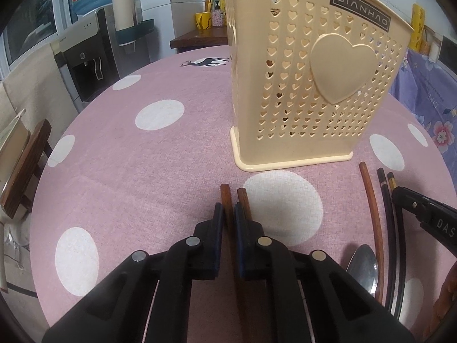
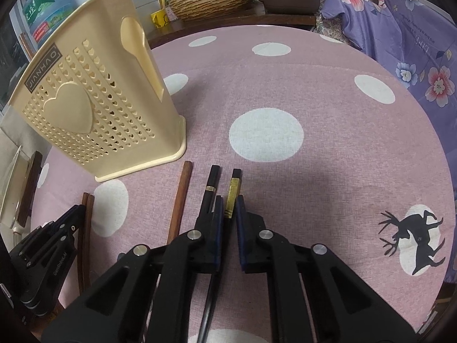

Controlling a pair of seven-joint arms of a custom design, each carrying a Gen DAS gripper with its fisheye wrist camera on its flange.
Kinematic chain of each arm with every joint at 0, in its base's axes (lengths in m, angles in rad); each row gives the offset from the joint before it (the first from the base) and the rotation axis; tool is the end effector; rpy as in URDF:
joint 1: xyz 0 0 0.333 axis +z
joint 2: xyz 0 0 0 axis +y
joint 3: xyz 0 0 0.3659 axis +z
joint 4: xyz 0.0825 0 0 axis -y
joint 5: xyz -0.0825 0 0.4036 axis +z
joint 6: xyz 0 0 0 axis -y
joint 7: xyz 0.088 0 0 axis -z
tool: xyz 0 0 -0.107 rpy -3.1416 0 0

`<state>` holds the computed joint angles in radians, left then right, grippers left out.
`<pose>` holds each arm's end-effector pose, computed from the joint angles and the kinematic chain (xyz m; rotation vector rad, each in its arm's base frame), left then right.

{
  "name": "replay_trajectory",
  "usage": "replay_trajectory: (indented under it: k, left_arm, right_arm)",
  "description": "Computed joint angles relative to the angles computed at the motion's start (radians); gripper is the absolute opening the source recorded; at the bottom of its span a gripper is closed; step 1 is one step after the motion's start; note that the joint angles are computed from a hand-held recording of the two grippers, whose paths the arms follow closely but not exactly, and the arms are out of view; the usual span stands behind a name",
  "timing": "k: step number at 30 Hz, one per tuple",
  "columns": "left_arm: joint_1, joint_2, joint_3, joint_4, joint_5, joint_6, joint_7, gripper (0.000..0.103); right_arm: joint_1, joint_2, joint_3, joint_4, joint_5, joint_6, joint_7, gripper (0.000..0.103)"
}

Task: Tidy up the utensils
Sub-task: 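Close the left tool on a wooden chopstick while the right tool grips a gold-tipped black chopstick, then lift both chopsticks over the beige basket and open both tools to drop them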

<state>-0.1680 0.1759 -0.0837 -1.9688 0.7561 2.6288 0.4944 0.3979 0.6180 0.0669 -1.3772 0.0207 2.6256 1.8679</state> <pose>0.6290 -0.1760 0.4703 -2.0054 1.5555 -0.5205 0.7354 0.3515 0.4586 -1.8989 1.6702 -0.2660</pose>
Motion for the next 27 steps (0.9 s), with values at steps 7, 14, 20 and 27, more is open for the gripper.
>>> replay_trajectory:
  k: [7,14,20,27]
  left_arm:
    - [0.005,0.000,0.003,-0.004,-0.013,0.033,-0.004,0.009]
    - [0.012,-0.025,0.011,-0.017,0.019,0.093,-0.041,0.008]
    - [0.034,-0.063,0.006,-0.032,-0.002,0.169,-0.028,0.008]
    - [0.068,-0.125,-0.005,-0.043,0.014,0.251,-0.036,0.008]
  right_arm:
    - [-0.026,-0.001,0.030,-0.011,0.045,0.028,-0.038,0.008]
    - [-0.069,-0.041,0.079,-0.070,0.121,0.110,-0.124,0.008]
    - [-0.128,-0.096,0.150,-0.120,0.214,0.168,-0.272,0.008]
    - [-0.224,-0.169,0.248,-0.159,0.403,0.214,-0.500,0.008]
